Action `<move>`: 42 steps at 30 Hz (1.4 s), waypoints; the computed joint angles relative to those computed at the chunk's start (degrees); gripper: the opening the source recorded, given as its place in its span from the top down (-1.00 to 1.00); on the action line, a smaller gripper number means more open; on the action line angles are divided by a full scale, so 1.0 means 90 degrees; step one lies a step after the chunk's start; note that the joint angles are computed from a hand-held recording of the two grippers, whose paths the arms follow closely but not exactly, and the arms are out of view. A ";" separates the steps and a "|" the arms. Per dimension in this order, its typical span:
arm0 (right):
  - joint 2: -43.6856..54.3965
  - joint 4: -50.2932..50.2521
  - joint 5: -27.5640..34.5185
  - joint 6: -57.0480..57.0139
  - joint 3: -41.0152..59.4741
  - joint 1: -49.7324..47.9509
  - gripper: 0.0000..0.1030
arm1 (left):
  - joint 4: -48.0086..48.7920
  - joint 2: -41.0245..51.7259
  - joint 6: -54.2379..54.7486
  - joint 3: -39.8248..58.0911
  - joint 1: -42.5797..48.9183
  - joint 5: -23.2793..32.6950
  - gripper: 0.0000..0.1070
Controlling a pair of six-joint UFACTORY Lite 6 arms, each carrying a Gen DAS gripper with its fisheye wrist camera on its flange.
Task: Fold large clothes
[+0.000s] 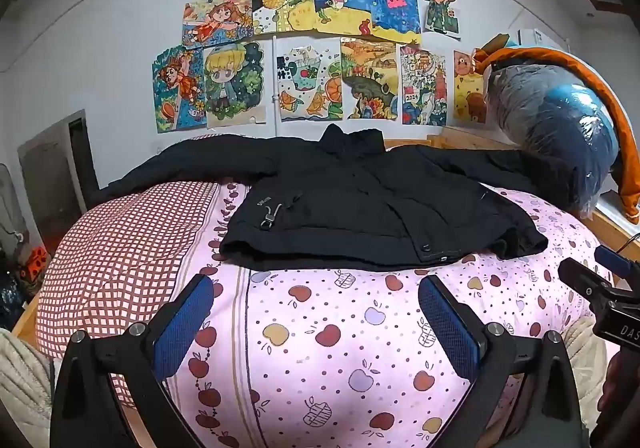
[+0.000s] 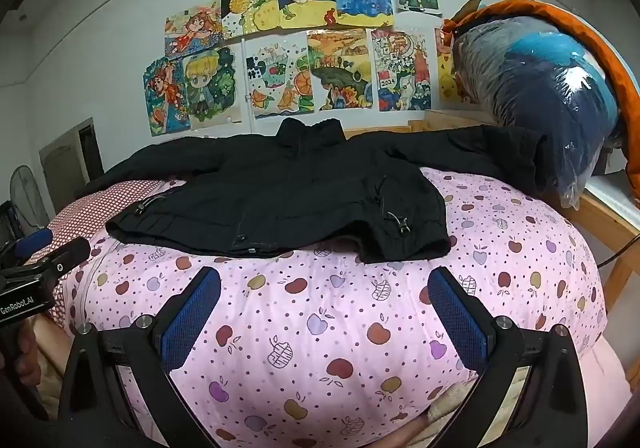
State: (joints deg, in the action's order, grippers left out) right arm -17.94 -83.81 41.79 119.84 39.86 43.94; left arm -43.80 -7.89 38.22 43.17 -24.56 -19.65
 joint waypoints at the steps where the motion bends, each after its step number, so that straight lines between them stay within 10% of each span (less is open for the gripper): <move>1: 0.0003 0.0013 0.0007 -0.0015 0.0004 0.0004 -0.98 | 0.0005 -0.0013 -0.0008 -0.0008 -0.0003 -0.0006 -0.92; 24: 0.0270 0.0703 -0.0216 -0.0839 0.0461 -0.0224 -0.98 | 0.0673 0.0297 -0.0539 0.0161 0.0334 0.0189 -0.92; 42: 0.0255 0.0772 -0.0501 -0.1025 0.0577 -0.0464 -0.98 | -0.0829 0.0681 0.0944 0.0807 0.0120 0.0204 -0.92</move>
